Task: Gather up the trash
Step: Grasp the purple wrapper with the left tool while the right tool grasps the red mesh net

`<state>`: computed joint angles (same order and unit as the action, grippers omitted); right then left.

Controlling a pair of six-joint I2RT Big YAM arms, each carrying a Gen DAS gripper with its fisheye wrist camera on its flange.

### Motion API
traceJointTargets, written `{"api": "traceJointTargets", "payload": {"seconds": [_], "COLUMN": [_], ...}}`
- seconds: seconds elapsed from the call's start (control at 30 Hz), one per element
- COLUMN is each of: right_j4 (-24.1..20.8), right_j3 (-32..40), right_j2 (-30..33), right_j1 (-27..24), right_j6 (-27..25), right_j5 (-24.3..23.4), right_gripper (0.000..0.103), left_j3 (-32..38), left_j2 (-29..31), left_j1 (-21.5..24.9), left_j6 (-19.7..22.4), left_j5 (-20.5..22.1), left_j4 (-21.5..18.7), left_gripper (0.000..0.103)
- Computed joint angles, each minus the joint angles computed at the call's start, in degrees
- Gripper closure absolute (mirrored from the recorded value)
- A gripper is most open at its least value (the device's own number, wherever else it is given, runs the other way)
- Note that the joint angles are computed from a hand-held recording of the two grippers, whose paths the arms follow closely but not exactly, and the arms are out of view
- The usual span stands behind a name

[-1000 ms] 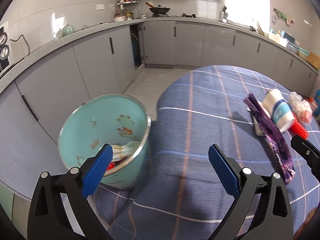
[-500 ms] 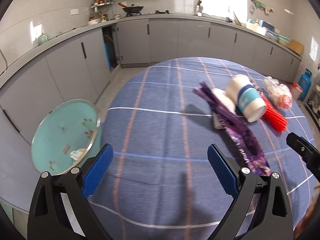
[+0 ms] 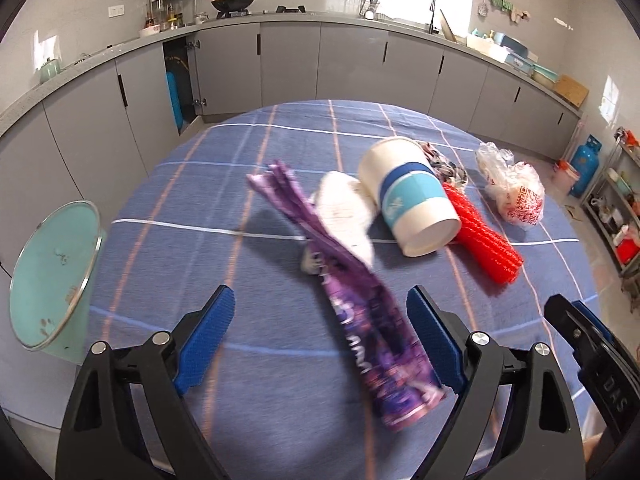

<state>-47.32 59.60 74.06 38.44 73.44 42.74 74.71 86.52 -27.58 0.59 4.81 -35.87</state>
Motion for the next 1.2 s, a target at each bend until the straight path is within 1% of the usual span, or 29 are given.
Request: {"api": "traceJointTargets", "payload": {"seconds": [0.13,0.2,0.23,0.3,0.33,0.37,0.43,0.47,0.5,0.6,0.63,0.77,0.9,0.93,0.97,1.03,1.1,1.2], "right_j4": [-0.1,0.2,0.5,1.2,2.1,2.7,4.2,5.0,5.7,8.3,8.5,8.4,8.0,8.0,7.8,7.6,6.6,5.4], "right_j3": [-1.4,-2.2,-2.6,-3.0,-3.2,-3.1,-2.9,-2.4,-2.0,-0.6,0.5,2.7,4.1,4.2,4.4,4.6,4.7,4.4], "right_j2": [-1.4,-2.1,-2.3,-2.5,-2.5,-2.5,-2.3,-1.9,-1.7,-0.1,1.1,4.1,6.4,6.9,7.1,7.1,6.7,5.4], "right_j1": [-1.0,-1.5,-1.8,-2.2,-2.8,-3.2,-4.1,-4.8,-5.4,-8.0,-9.2,-12.0,-13.0,-13.0,-12.7,-12.1,-11.1,-9.0], "right_j6": [-0.1,0.0,-0.2,-0.9,-1.9,-2.6,-4.5,-6.3,-7.9,-13.1,-15.3,-18.6,-19.8,-19.4,-19.2,-18.8,-17.3,-14.6], "right_j5": [-0.4,-0.9,-1.2,-1.8,-2.7,-3.5,-4.8,-5.6,-6.4,-10.6,-12.6,-16.6,-19.1,-19.4,-19.0,-18.3,-16.2,-12.7], "right_gripper": [0.055,0.055,0.055,0.055,0.055,0.055,0.055,0.055,0.055,0.054,0.054,0.054,0.055,0.060,0.066,0.076,0.079,0.080], "left_j3": [0.9,1.1,1.9,2.9,2.8,2.7,2.6,2.6,2.8,2.8,2.6,1.3,0.8,0.6,0.5,0.5,0.6,0.0], "left_j2": [1.9,2.7,3.5,4.5,4.4,4.4,4.4,4.4,4.5,4.3,4.0,2.2,1.1,0.8,0.7,0.6,0.6,-0.1], "left_j1": [-1.8,-2.2,-2.1,-1.5,-1.2,-1.1,-0.6,-0.2,0.2,1.5,2.0,3.9,5.6,6.0,6.3,6.8,7.4,8.0], "left_j6": [-1.7,-2.1,-2.1,-2.8,-3.0,-2.9,-2.5,-2.4,-2.1,-0.7,-0.2,2.1,3.2,3.4,3.6,3.7,3.9,4.4], "left_j5": [-1.4,-2.0,-1.5,0.3,0.7,1.0,1.1,1.7,2.4,4.4,4.9,4.2,4.2,4.2,4.4,5.1,5.8,6.3], "left_j4": [-1.2,-1.7,-3.1,-4.7,-4.4,-4.3,-4.2,-4.2,-4.3,-4.9,-5.0,-3.6,-3.1,-2.9,-2.9,-3.1,-3.1,-2.4], "left_gripper": [0.025,0.031,0.033,0.039,0.040,0.045,0.056,0.065,0.070,0.078,0.079,0.081,0.081,0.081,0.081,0.081,0.081,0.081]}}
